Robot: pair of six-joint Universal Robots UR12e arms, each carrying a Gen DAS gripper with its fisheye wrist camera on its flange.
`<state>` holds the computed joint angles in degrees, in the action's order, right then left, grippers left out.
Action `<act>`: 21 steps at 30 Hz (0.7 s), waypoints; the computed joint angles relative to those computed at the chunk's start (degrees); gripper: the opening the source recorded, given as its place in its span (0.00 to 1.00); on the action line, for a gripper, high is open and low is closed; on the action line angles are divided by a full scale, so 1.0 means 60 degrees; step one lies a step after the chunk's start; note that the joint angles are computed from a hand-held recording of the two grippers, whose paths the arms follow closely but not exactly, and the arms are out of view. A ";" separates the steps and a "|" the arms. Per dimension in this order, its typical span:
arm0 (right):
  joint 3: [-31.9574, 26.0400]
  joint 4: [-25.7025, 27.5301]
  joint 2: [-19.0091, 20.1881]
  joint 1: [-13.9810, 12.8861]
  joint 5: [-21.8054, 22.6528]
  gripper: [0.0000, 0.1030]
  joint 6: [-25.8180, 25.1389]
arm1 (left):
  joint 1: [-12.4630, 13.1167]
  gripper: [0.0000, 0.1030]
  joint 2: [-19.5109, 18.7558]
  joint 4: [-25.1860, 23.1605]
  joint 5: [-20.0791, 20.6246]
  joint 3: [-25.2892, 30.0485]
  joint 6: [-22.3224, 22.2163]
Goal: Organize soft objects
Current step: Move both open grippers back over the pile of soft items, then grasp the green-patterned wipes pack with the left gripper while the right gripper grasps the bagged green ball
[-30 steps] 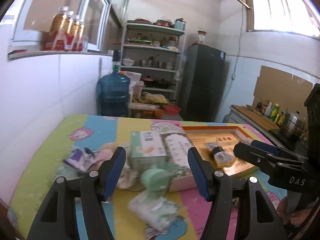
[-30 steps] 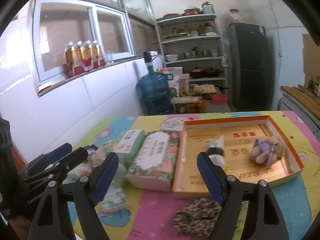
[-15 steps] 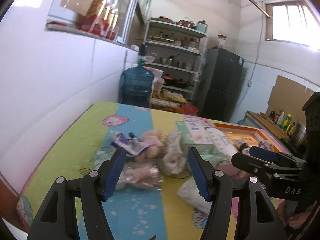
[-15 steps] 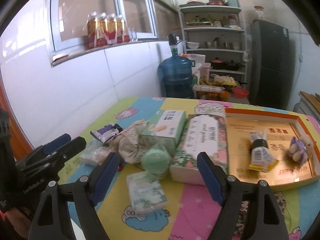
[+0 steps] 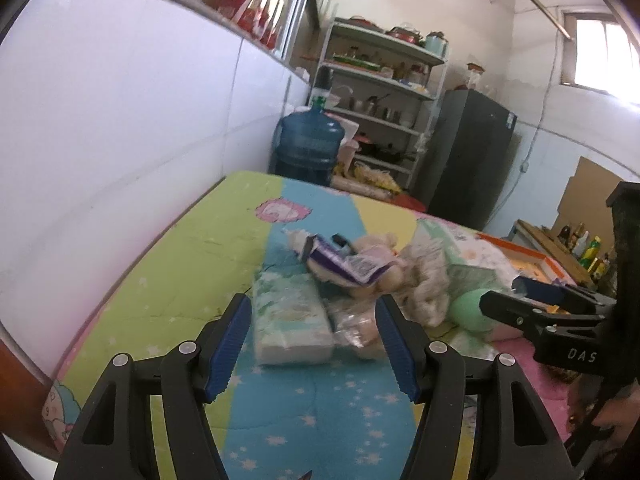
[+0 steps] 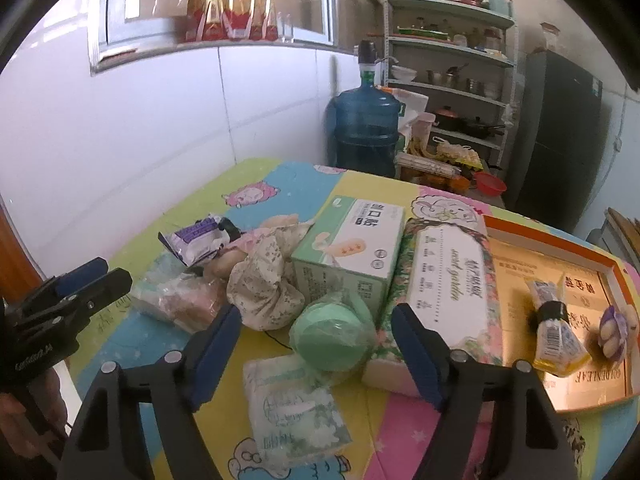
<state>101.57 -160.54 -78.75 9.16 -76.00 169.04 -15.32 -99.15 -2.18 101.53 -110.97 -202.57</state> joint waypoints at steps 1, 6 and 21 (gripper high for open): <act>-0.0052 0.0086 0.0046 0.0023 -0.0027 0.71 -0.0048 | 0.0038 0.64 -0.0016 -0.0046 -0.0032 -0.0008 -0.0006; -0.0240 0.0328 0.0219 0.0073 -0.0123 0.66 -0.0074 | 0.0200 0.64 -0.0183 -0.0426 -0.0264 0.0139 -0.0030; -0.0539 0.0508 0.0495 0.0066 -0.0124 0.60 -0.0129 | 0.0511 0.65 -0.0798 -0.2616 -0.0794 0.1147 -0.0059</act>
<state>98.34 -157.50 -75.78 9.55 -76.75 168.26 -12.25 -103.94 -17.88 96.77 -104.09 -202.93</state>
